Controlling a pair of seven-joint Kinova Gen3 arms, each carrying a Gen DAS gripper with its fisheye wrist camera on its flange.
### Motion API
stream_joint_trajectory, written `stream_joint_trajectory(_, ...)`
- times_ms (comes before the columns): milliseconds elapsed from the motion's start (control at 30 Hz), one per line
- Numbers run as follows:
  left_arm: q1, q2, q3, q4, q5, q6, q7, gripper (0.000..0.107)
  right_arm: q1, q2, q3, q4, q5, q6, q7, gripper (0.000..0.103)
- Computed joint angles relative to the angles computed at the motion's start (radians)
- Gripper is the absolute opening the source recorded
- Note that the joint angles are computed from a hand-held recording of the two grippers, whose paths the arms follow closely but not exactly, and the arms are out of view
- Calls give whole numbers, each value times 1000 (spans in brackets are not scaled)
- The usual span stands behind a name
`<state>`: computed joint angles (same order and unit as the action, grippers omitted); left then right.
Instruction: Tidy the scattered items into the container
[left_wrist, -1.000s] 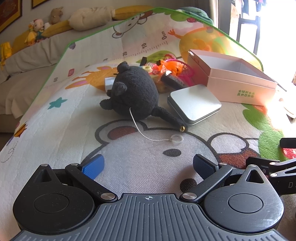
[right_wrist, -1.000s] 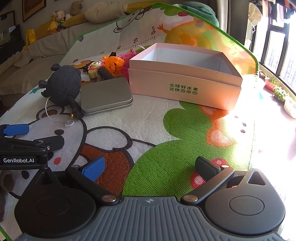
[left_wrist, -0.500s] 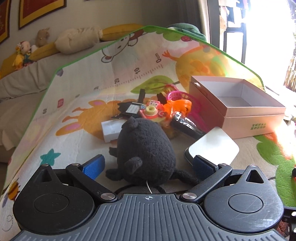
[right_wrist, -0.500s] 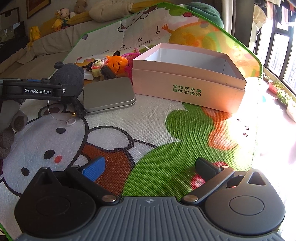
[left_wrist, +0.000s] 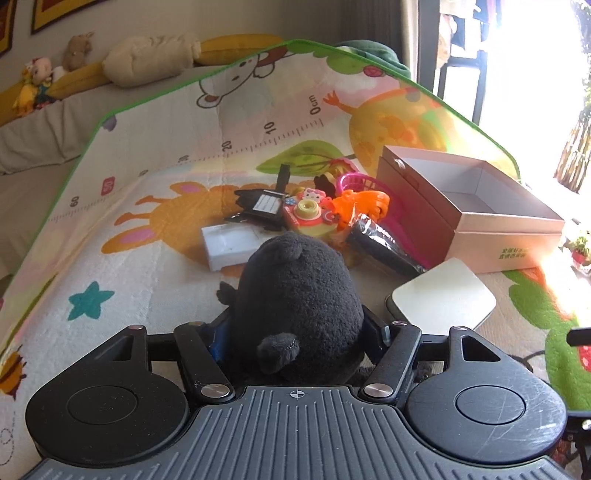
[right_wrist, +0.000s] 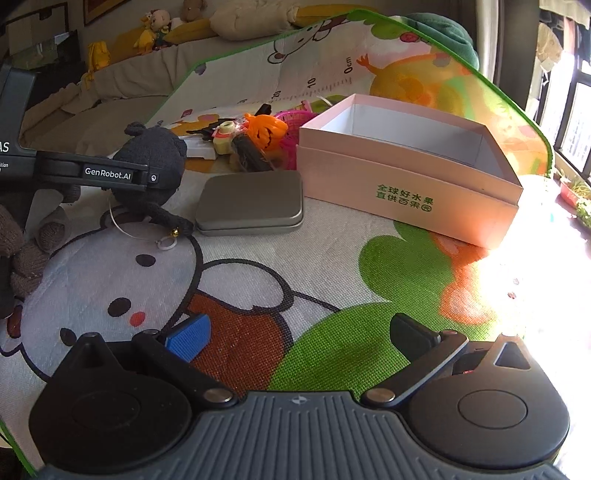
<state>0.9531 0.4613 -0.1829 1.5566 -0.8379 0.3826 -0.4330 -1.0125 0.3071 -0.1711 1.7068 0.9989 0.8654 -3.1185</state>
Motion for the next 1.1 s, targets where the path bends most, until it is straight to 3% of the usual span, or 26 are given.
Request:
stream_joint_trajectory(100,-51,-77,74,78,46,-8,-82,71,-44,26,56,-25,99,-20,-28,103)
stream_joint_trajectory(167,-79,-119,115,123,79,-14,-123,72,-3,61,30,-76,121,-22,-6,103)
stream_joint_trajectory(333,-78,-174,139,192,79,-22,-106,77,49,167,59,-256,-20,-33,157,103)
stream_joint_trajectory(400,-76,-195,138,216,59,-49,-79,86,56,185,73,-280,-63,-44,195,103)
stream_joint_trajectory(433,-68,-207,128,230,38,-68,-55,94,60,183,79,-275,-83,-58,207,103)
stream_joint_trajectory(533,-30,-223,100,244,-45,-74,41,96,64,137,93,-209,-124,-124,202,90)
stream_joint_trajectory(633,-24,-204,118,221,-90,-17,103,97,29,92,115,-157,-142,-103,201,90)
stream_joint_trajectory(733,-55,-182,161,201,-88,-3,118,97,-11,31,112,-57,-85,-79,111,90)
stream_joint_trajectory(867,-4,-170,130,200,-210,-59,203,98,-31,-49,69,62,-29,-35,-40,91)
stream_joint_trajectory(1000,10,-155,132,185,-242,-160,146,100,-32,-100,22,130,33,12,-147,95)
stream_joint_trajectory(1100,19,-150,149,176,-211,-186,39,101,-8,-130,-9,151,82,5,-201,96)
